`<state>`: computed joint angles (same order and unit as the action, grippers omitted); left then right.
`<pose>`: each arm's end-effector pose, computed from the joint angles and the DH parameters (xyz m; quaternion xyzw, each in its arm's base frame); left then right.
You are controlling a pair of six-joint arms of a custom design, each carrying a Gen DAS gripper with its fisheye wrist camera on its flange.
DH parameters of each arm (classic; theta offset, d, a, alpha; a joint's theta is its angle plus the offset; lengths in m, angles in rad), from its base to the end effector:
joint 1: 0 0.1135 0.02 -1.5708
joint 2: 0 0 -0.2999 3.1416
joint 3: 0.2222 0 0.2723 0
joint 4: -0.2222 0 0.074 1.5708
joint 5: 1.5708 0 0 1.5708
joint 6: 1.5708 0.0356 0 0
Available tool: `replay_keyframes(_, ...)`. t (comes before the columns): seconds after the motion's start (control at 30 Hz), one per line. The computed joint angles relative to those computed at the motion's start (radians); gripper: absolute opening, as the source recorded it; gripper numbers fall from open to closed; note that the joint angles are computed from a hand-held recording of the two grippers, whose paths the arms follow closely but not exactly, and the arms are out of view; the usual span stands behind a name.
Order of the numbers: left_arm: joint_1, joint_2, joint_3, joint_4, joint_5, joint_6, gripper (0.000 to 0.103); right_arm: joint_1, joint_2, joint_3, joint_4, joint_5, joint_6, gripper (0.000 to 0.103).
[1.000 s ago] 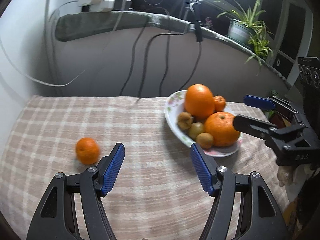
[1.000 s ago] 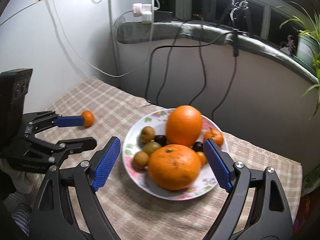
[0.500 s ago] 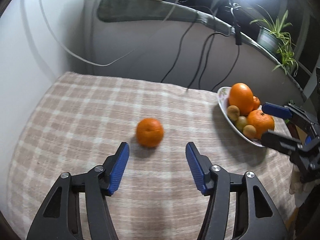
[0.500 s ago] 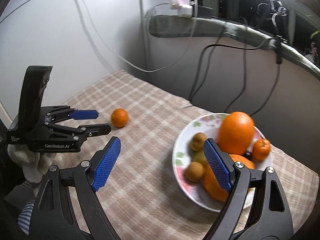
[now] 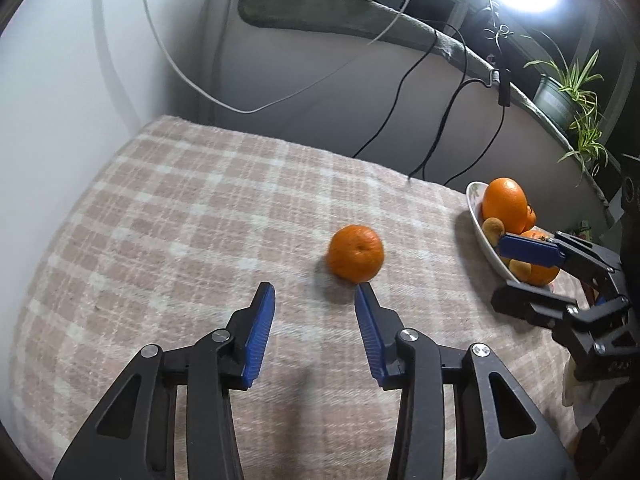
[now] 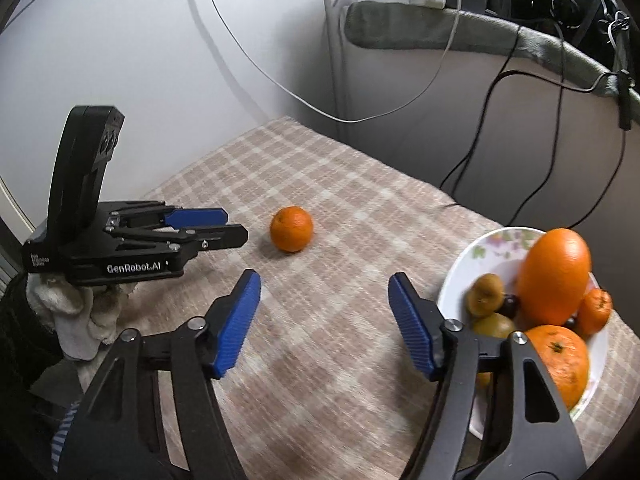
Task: Organize fruits
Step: 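Close the right gripper around the last mandarin orange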
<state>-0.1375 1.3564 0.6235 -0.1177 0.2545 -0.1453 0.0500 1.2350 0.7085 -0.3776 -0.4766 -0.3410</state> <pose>0.2615 -0.0452 0.1919 0.0411 0.9285 -0.1668 0.3293 0.2452 0.0286 0.2320 -0.2541 0.8858 0.1746 0.3469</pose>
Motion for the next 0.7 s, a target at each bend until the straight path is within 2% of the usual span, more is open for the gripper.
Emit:
replay_keyframes(0.27, 0.02, -0.03, -0.034, -0.001, -0.023, 0.025, 0.04, 0.123, 0.118, 0.045, 0.055, 0.034, 0.104, 0.057)
replay_keyframes(0.47, 0.043, -0.083, -0.053, -0.027, -0.055, 0.04, 0.04, 0.222, 0.191, 0.063, 0.115, 0.103, 0.168, 0.055)
replay_keyframes(0.57, 0.078, -0.105, -0.06, -0.042, -0.052, 0.049, 0.046, 0.259, 0.229, 0.08, 0.133, 0.148, 0.186, 0.049)
replay_keyframes(0.7, 0.114, -0.124, -0.069, -0.057, -0.041, 0.057, 0.049, 0.279, 0.269, 0.101, 0.145, 0.172, 0.2, 0.047)
